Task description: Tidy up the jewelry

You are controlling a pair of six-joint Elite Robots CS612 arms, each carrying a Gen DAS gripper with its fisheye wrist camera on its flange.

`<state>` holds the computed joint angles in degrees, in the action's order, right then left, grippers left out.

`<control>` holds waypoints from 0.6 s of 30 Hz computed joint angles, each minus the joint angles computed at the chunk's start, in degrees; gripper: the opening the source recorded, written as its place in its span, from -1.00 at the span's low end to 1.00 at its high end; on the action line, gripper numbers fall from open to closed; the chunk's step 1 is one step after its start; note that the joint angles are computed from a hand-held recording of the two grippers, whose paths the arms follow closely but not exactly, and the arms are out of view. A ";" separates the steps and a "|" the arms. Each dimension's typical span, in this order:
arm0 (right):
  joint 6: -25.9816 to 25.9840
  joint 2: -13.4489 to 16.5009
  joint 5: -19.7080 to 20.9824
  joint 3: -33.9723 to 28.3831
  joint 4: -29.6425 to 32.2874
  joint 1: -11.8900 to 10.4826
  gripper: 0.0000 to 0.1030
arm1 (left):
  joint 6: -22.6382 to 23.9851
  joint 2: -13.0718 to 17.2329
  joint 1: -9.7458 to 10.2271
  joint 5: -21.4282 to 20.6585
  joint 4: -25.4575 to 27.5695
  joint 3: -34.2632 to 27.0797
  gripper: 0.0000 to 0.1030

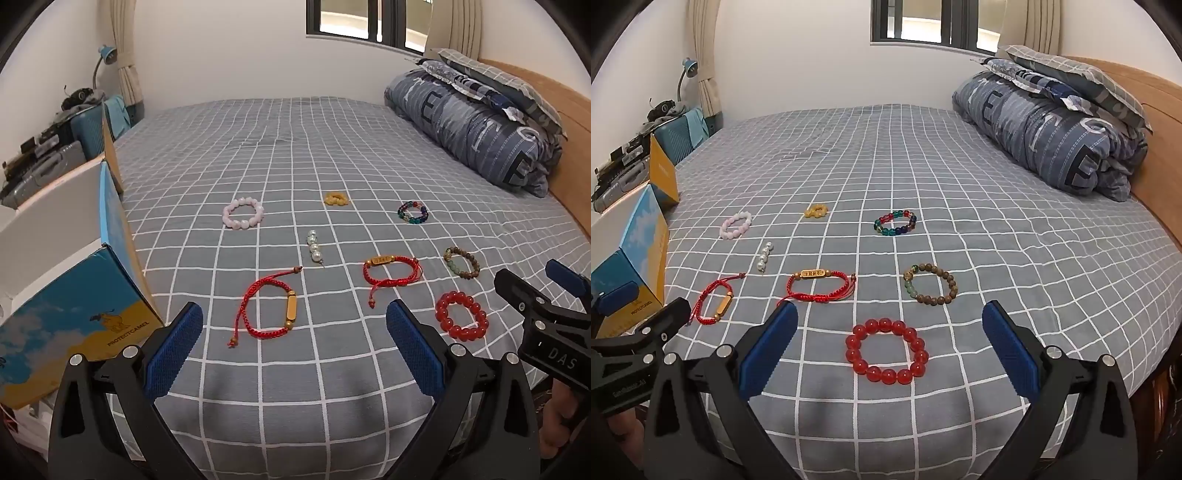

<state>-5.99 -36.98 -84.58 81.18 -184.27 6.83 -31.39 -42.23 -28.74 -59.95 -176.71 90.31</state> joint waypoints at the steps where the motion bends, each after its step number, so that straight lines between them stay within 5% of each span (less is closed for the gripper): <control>1: 0.47 0.29 0.31 -0.50 0.22 -0.05 0.86 | 0.06 0.05 -0.03 0.22 -0.18 0.00 0.89; 18: 0.84 0.40 -0.40 -0.51 0.36 0.18 0.86 | -0.64 -0.22 0.10 -0.96 -1.02 0.36 0.89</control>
